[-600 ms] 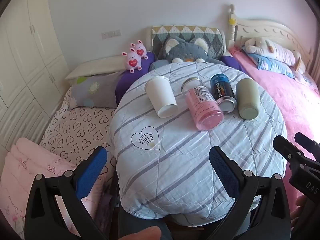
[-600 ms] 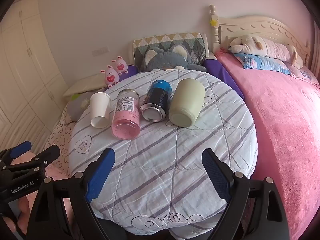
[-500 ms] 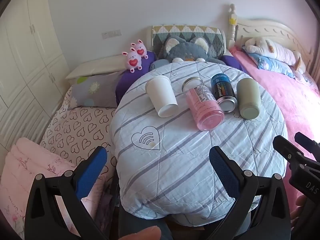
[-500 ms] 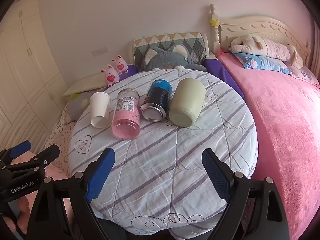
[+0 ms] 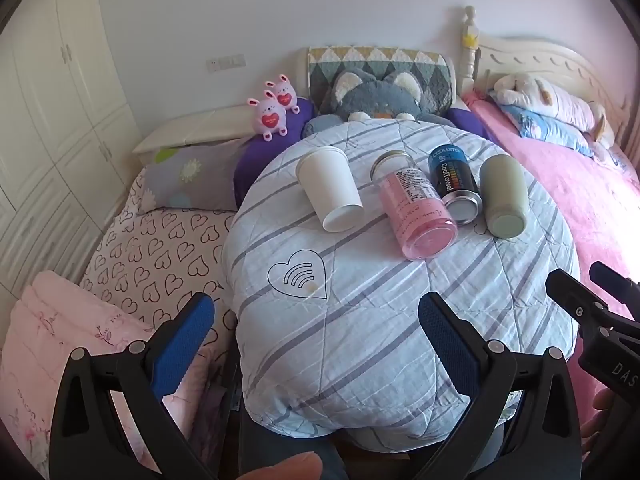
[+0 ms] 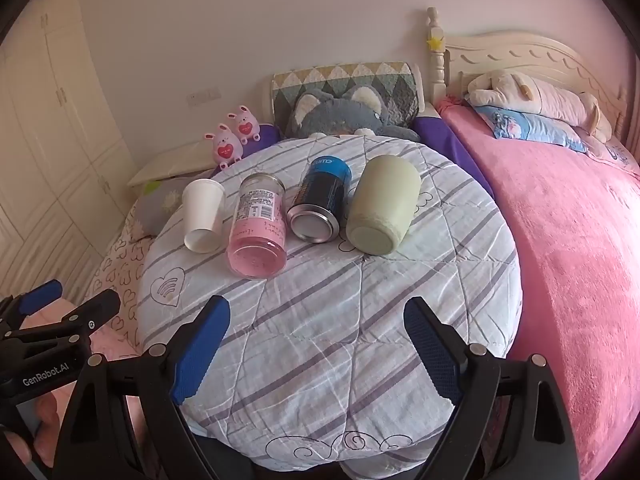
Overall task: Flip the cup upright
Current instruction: 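Move the right tool toward the pink-labeled glass jar lying on its side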
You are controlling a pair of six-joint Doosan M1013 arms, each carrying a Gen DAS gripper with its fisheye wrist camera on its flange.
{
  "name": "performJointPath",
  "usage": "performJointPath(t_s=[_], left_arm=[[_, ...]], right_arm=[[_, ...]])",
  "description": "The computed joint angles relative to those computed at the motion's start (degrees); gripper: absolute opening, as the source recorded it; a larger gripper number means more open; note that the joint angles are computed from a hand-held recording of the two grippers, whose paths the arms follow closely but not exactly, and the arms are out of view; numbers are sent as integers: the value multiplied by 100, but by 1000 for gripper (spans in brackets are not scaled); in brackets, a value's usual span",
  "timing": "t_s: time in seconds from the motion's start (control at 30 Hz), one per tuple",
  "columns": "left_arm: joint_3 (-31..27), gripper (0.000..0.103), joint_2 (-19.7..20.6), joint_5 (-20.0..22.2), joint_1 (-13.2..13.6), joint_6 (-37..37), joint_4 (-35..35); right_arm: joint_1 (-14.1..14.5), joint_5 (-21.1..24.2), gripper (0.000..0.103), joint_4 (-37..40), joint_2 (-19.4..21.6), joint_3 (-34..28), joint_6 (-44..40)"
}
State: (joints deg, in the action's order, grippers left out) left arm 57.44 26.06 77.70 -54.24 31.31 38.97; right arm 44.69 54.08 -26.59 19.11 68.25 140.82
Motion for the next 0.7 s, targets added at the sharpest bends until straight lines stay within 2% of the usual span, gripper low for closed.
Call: performJointPath(t_s=[0.7], left_arm=[[-56,103,37,80,96,16,-138]], right_arm=[[-21,136,90,228,200,-260,-325]])
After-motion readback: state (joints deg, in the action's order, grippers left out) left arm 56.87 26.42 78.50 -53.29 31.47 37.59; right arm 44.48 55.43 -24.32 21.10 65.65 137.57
